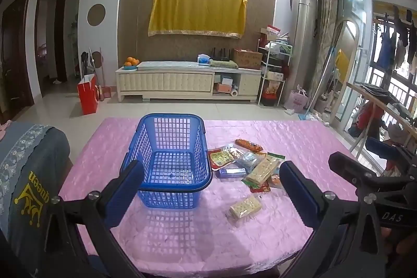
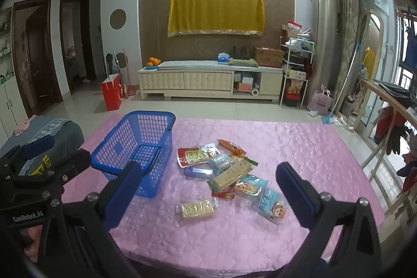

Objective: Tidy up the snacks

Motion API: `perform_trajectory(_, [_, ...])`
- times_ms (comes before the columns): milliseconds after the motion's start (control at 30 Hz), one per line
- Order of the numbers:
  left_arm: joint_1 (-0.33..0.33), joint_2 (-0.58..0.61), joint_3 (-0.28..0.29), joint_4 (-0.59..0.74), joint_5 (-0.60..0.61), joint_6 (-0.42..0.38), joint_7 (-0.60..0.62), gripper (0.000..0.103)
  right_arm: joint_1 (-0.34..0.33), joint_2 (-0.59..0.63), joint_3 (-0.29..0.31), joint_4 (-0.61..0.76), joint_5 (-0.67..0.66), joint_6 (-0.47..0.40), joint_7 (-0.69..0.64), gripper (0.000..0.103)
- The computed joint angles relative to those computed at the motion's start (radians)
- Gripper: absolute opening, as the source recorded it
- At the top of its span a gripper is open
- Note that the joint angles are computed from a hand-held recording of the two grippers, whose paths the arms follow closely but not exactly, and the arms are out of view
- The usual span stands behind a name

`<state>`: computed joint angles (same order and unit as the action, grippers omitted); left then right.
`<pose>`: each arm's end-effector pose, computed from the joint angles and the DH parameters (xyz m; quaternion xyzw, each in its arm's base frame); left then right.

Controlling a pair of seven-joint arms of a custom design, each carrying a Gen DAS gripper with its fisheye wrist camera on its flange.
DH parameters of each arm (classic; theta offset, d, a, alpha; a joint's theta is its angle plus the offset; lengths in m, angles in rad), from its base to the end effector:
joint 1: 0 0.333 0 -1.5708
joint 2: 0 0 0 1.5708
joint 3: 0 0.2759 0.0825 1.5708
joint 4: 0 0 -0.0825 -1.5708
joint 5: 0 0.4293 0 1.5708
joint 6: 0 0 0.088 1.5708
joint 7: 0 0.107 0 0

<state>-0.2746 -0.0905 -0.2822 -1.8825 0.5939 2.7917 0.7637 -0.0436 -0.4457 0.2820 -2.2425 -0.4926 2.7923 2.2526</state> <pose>0.5188 -0.3606 0.6071 -0.5394 0.6706 -0.4280 0.2759 0.5097 0.1651 0.5992 -0.6031 0.6193 -0.3674 0.3433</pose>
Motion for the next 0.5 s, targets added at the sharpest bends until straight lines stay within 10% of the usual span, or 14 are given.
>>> perform_trajectory(500, [-0.005, 0.004, 0.0, 0.004, -0.003, -0.013, 0.004, 0.103, 0.013, -0.004, -0.018, -0.013, 0.024, -0.003, -0.013, 0.103])
